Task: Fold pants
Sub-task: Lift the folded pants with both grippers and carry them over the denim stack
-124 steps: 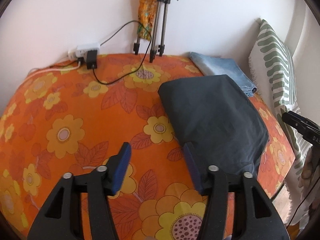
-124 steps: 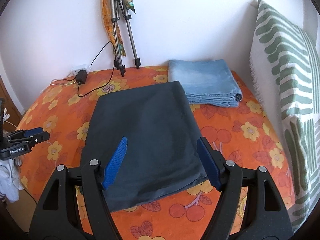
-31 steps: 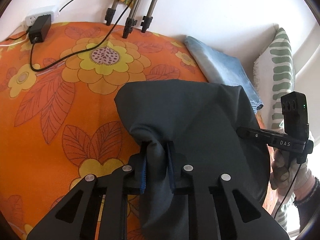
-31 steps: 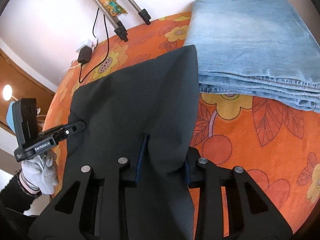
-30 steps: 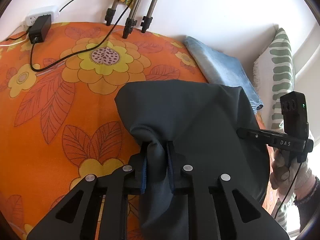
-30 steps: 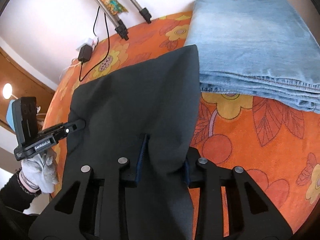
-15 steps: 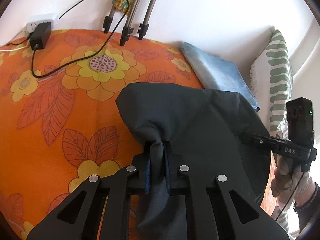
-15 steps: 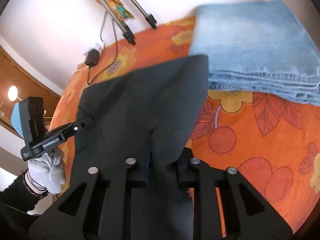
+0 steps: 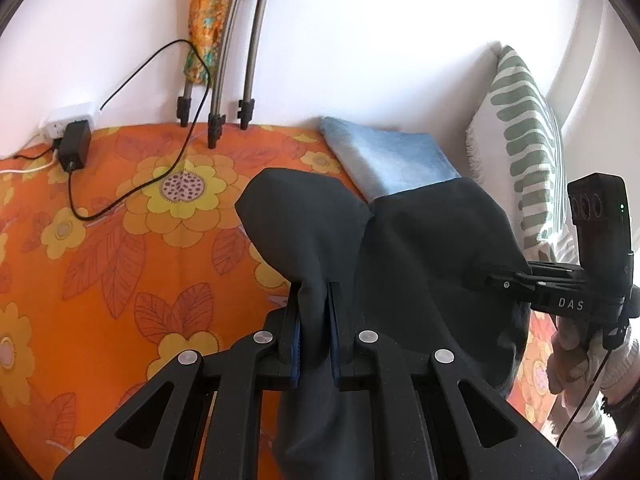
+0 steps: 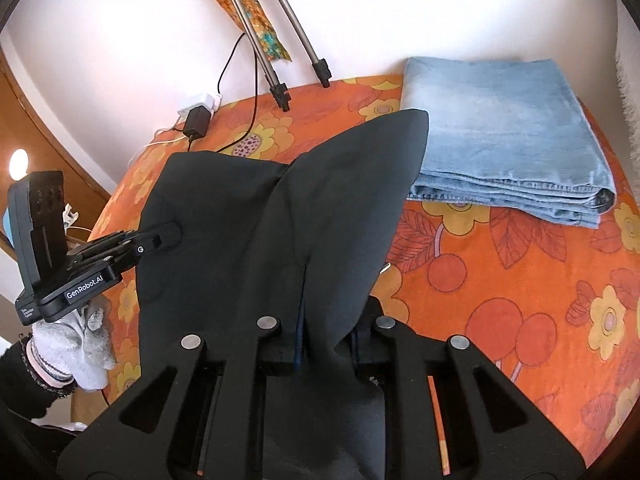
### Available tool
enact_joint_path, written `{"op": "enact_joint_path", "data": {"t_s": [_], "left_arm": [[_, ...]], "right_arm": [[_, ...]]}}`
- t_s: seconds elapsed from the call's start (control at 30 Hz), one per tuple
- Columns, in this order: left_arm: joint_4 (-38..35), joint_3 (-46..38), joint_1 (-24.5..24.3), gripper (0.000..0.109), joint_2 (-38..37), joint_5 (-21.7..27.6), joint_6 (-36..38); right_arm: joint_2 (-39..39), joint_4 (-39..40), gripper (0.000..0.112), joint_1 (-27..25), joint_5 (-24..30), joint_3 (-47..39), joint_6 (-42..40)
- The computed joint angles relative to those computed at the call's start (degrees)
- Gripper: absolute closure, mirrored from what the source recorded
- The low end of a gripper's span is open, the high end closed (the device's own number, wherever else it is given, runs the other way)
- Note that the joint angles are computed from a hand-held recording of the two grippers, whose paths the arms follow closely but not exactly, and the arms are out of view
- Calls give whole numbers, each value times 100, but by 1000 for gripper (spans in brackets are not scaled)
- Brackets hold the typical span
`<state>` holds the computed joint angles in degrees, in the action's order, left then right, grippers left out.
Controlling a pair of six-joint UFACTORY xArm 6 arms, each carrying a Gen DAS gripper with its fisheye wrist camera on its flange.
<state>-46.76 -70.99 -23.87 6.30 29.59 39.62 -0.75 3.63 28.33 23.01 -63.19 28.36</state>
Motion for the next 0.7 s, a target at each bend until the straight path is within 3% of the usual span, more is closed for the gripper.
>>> {"op": "enact_joint_path", "data": {"t_s": [0.7], "left_arm": [[-504,248,-44,99,-755,2,584]], "right_arm": [[-991,-2277,97,360,318,221,2077]]}}
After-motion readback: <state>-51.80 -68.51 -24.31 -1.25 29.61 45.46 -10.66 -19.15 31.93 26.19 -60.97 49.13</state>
